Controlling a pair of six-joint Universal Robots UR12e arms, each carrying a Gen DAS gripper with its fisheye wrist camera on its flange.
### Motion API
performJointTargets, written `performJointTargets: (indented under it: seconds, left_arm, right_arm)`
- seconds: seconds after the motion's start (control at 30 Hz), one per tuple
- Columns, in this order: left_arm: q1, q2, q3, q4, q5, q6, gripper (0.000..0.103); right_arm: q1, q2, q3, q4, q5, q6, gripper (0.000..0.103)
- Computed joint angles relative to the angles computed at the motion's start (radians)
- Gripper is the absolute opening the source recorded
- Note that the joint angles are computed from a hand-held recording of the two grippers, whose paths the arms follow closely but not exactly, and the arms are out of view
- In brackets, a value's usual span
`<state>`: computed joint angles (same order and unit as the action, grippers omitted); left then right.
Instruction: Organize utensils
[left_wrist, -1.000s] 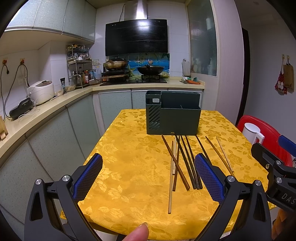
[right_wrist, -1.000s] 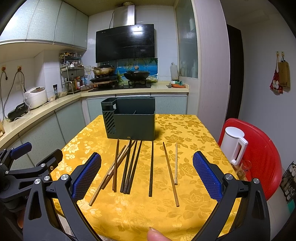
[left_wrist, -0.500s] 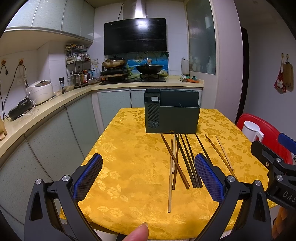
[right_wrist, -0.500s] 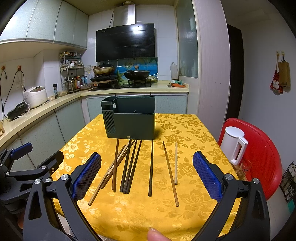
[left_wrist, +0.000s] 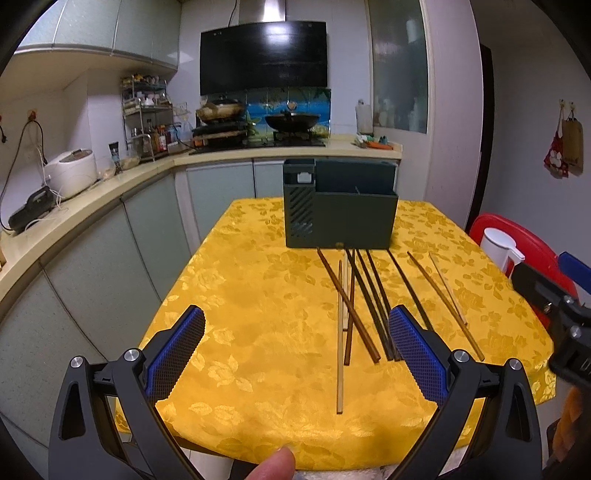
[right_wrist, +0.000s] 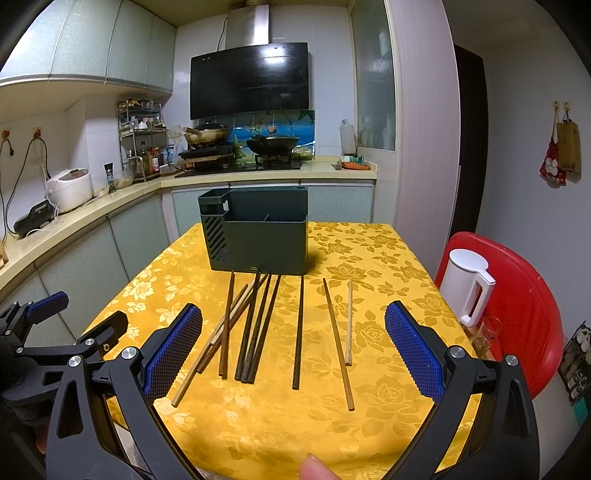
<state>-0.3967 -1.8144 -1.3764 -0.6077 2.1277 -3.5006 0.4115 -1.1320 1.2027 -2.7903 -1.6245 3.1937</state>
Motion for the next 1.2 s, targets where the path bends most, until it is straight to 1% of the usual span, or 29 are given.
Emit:
performJointTargets:
  seconds: [0.17, 0.37, 0.47, 0.57, 0.7, 0.83, 0.9, 1.0, 1.07, 1.2]
  left_arm:
    - [0.013, 0.006, -0.010, -0.024, -0.032, 0.009, 0.096]
    - [0.026, 0.003, -0.023, -0.068, -0.110, 0.042, 0.096]
    - [0.035, -0.002, -0.028, -0.098, -0.171, 0.047, 0.096]
    - [0.040, -0.008, -0.034, -0.116, -0.201, 0.049, 0.096]
    - [0.053, -0.020, -0.032, -0.164, -0.247, 0.034, 0.096]
    - [0.054, -0.028, -0.034, -0.166, -0.248, 0.038, 0.096]
    - [0.055, -0.034, -0.030, -0.181, -0.248, 0.041, 0.096]
    - [0.062, -0.039, -0.025, -0.217, -0.267, 0.022, 0.096]
    - [0.066, -0.039, -0.027, -0.215, -0.273, 0.013, 0.096]
    - [0.073, -0.041, -0.019, -0.230, -0.292, 0.026, 0.096]
  right_arm:
    - [-0.007, -0.002, 0.013, 0.002, -0.024, -0.020, 0.096]
    - [-0.019, -0.006, 0.025, 0.046, -0.061, -0.041, 0.097]
    - [-0.025, -0.003, 0.025, 0.080, -0.064, -0.041, 0.097]
    - [-0.030, -0.003, 0.032, 0.103, -0.063, -0.037, 0.096]
    - [-0.036, 0.005, 0.027, 0.129, -0.054, -0.025, 0.096]
    - [-0.041, 0.012, 0.025, 0.147, -0.052, -0.020, 0.097]
    - [-0.044, 0.014, 0.025, 0.153, -0.045, -0.016, 0.096]
    - [-0.045, 0.016, 0.031, 0.147, -0.044, -0.023, 0.097]
    - [-0.047, 0.015, 0.036, 0.138, -0.041, -0.030, 0.096]
    - [-0.054, 0.014, 0.042, 0.125, -0.020, -0.036, 0.096]
